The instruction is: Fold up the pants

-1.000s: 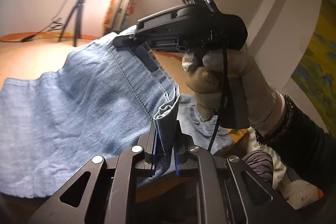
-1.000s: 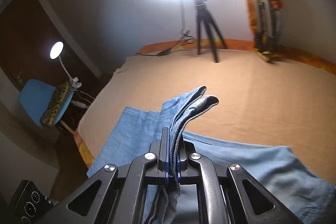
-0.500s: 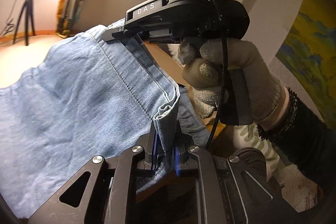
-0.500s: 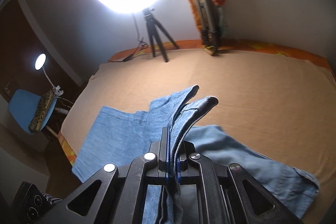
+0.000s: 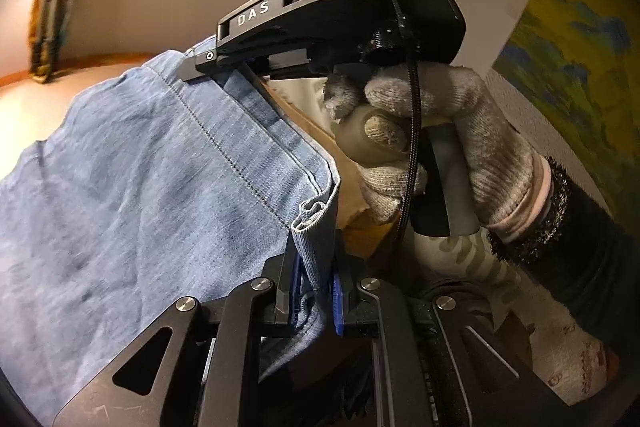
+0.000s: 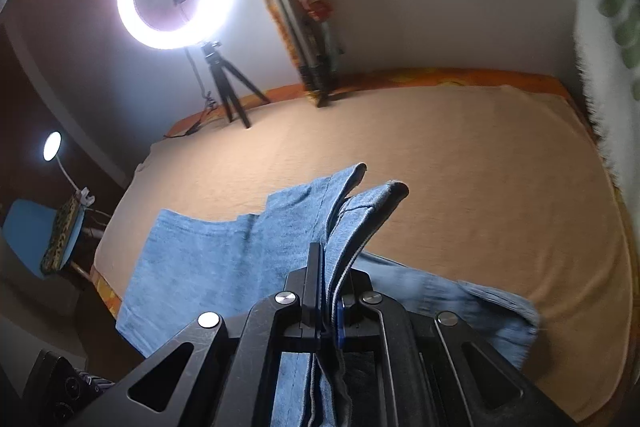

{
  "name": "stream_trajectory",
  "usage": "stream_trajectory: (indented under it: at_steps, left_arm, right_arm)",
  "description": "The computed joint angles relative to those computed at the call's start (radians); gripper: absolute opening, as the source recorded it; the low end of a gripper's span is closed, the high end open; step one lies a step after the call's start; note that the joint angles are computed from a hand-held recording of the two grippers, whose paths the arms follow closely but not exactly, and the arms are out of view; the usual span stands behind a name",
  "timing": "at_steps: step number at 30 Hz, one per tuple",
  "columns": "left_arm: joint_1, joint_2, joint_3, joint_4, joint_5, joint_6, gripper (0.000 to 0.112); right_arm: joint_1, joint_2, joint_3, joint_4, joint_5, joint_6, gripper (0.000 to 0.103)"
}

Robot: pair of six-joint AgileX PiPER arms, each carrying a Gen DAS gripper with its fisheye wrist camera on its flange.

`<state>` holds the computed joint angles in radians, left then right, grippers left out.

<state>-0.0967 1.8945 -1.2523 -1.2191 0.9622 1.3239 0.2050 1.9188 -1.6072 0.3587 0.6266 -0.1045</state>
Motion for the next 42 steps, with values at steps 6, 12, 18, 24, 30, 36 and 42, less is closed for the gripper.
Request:
stream_trajectory:
  at_steps: [6, 12, 18, 24, 30, 36, 42]
  left_arm:
    - [-0.064, 0.103, -0.120, 0.049, -0.010, -0.069, 0.011]
    - [-0.101, 0.177, -0.198, 0.127, -0.035, -0.130, 0.011]
    - [-0.130, 0.231, -0.261, 0.188, -0.053, -0.191, 0.014]
    - [-0.130, 0.216, -0.288, 0.234, 0.000, -0.252, 0.022]
    - [-0.004, 0.081, -0.134, 0.209, 0.051, -0.162, 0.024]
    - [0.234, 0.014, -0.103, 0.273, 0.024, -0.159, 0.029]
    - [0.410, 0.064, -0.172, 0.378, -0.071, -0.256, 0.029]
  right_arm:
    - [-0.072, -0.023, 0.102, 0.050, -0.036, -0.053, 0.002]
    - [-0.120, 0.014, 0.141, 0.114, -0.039, -0.138, 0.003]
    - [-0.122, 0.078, 0.123, 0.020, -0.044, -0.086, 0.017]
    - [-0.177, 0.049, 0.124, 0.029, -0.087, -0.069, 0.039]
    - [-0.167, 0.147, -0.022, 0.071, -0.023, -0.116, 0.041]
    - [-0.140, 0.265, -0.175, 0.056, 0.055, -0.102, 0.042]
    - [-0.141, 0.340, -0.282, -0.013, 0.122, -0.016, 0.051]
